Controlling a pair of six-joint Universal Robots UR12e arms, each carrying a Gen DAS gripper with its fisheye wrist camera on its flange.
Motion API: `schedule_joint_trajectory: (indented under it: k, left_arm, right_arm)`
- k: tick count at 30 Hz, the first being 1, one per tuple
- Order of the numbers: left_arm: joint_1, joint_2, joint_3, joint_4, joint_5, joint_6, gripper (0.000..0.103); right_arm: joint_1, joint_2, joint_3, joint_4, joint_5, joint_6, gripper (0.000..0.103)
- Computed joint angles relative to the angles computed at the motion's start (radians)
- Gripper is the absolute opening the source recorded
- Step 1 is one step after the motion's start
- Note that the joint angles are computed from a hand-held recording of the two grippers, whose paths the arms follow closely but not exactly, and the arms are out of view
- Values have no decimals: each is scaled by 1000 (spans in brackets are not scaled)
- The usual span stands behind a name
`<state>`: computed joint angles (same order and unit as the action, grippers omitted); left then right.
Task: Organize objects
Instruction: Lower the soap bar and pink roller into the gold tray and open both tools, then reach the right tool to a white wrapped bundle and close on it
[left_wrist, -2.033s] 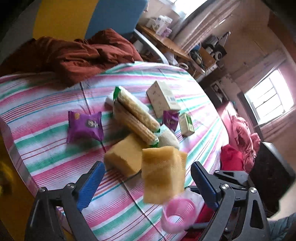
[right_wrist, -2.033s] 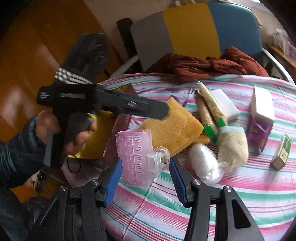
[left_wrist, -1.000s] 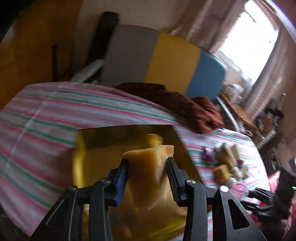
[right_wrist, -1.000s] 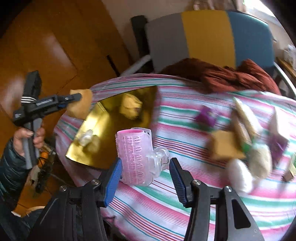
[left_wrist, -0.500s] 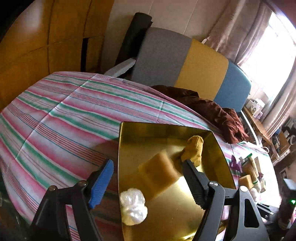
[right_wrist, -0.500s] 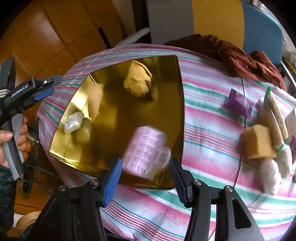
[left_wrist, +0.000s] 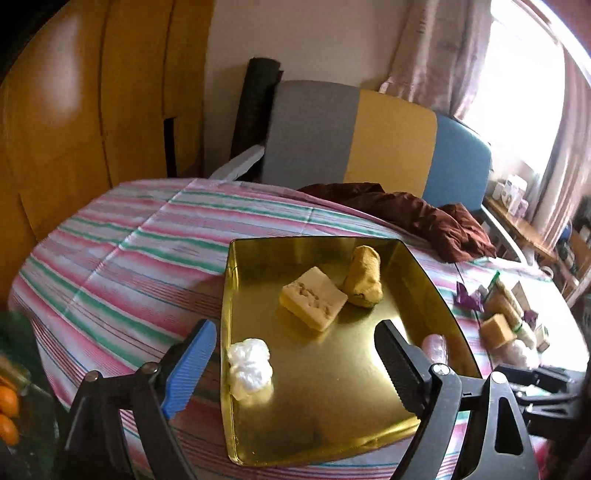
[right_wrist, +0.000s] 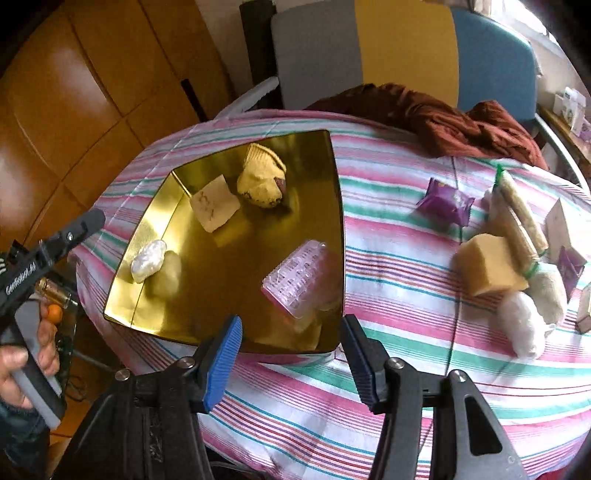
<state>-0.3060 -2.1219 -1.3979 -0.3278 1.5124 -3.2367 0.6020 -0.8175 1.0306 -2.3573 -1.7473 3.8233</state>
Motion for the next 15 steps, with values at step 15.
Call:
schedule_joint_trajectory:
  k: [15]
  left_arm:
    - [-45, 36, -55, 78, 28, 81, 95]
  right_arm:
    - [32, -19, 15, -28, -135, -6, 61]
